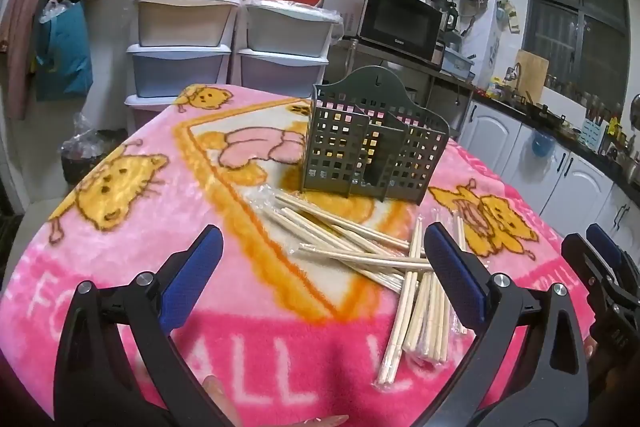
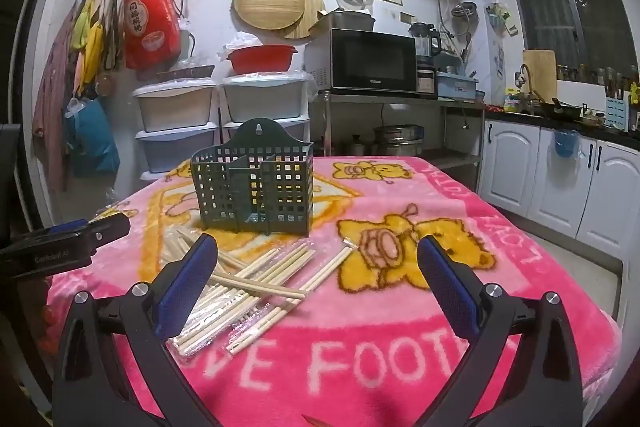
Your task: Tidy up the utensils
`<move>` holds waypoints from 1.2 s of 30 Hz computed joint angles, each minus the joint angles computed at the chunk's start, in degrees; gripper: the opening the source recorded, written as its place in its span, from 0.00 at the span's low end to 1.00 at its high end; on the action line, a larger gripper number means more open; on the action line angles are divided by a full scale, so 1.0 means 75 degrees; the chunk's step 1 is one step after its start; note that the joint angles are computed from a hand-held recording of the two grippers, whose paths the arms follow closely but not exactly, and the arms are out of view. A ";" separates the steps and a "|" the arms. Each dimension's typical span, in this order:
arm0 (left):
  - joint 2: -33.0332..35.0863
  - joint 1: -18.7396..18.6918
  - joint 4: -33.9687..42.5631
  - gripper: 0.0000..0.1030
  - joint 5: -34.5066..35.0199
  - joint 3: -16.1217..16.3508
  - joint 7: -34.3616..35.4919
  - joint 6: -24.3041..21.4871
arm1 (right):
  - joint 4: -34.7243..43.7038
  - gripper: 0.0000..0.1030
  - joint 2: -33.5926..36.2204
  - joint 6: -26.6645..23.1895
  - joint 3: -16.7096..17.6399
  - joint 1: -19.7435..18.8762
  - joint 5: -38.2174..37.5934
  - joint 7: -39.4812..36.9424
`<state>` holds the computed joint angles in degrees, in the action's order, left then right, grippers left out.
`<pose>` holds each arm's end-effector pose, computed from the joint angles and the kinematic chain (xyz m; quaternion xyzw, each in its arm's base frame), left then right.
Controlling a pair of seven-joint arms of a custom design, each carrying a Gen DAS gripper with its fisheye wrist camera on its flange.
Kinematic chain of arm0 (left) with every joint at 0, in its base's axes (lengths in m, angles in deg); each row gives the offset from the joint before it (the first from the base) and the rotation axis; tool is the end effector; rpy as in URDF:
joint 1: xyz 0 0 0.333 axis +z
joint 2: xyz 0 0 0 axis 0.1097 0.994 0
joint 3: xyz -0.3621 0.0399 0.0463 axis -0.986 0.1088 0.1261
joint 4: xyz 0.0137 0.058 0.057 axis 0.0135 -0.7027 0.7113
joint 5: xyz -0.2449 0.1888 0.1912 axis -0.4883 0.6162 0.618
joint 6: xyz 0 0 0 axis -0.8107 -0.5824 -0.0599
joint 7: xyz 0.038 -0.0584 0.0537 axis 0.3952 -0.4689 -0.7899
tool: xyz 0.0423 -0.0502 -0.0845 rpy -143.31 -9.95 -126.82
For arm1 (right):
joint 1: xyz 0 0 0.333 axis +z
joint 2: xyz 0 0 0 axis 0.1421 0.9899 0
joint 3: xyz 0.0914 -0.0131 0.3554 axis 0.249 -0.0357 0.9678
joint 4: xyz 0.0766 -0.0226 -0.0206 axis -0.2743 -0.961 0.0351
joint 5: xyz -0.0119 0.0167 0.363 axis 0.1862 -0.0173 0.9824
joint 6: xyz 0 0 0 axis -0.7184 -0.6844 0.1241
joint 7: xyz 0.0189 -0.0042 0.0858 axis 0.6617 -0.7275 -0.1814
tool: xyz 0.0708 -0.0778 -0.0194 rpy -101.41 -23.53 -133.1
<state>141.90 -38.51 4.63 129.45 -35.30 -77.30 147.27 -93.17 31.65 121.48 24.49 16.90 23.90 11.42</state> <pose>0.6607 -0.5350 0.3964 -0.7069 0.4604 -0.3790 0.3804 0.7073 0.2629 0.4034 -0.6668 0.4240 -0.3124 0.5273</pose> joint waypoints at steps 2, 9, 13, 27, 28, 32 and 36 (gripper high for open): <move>0.0005 0.0002 0.0012 0.90 -0.0013 -0.0006 0.0025 -0.0009 | 0.0014 0.94 0.0011 -0.0012 0.0014 -0.0024 -0.0022 0.0016; -0.0024 0.0009 -0.0037 0.90 -0.0008 -0.0003 0.0008 0.0033 | -0.0001 0.94 -0.0012 -0.0007 0.0007 -0.0017 -0.0003 0.0033; -0.0028 0.0007 -0.0043 0.90 0.0000 -0.0004 0.0010 0.0017 | -0.0034 0.94 -0.0042 -0.0007 0.0004 -0.0018 -0.0003 0.0045; -0.0029 0.0039 -0.0006 0.90 -0.0039 -0.0039 0.0066 0.0025 | -0.0039 0.94 -0.0040 0.0013 -0.0014 -0.0009 -0.0015 0.0066; -0.0002 0.0042 0.0040 0.90 -0.0061 -0.0045 0.0092 0.0011 | -0.0031 0.94 -0.0032 0.0015 -0.0004 -0.0015 -0.0029 0.0068; 0.0022 0.0013 0.0101 0.90 -0.0117 -0.0042 0.0130 -0.0031 | -0.0031 0.94 -0.0037 0.0008 -0.0015 -0.0008 -0.0020 0.0070; -0.0073 0.0026 -0.0128 0.90 -0.0103 -0.0028 -0.0008 0.0107 | -0.0023 0.94 -0.0027 0.0002 0.0015 -0.0033 -0.0053 0.0081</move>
<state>141.35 -38.32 3.67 128.68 -35.51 -77.36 148.07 -93.35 31.45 121.49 24.60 16.65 23.50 12.03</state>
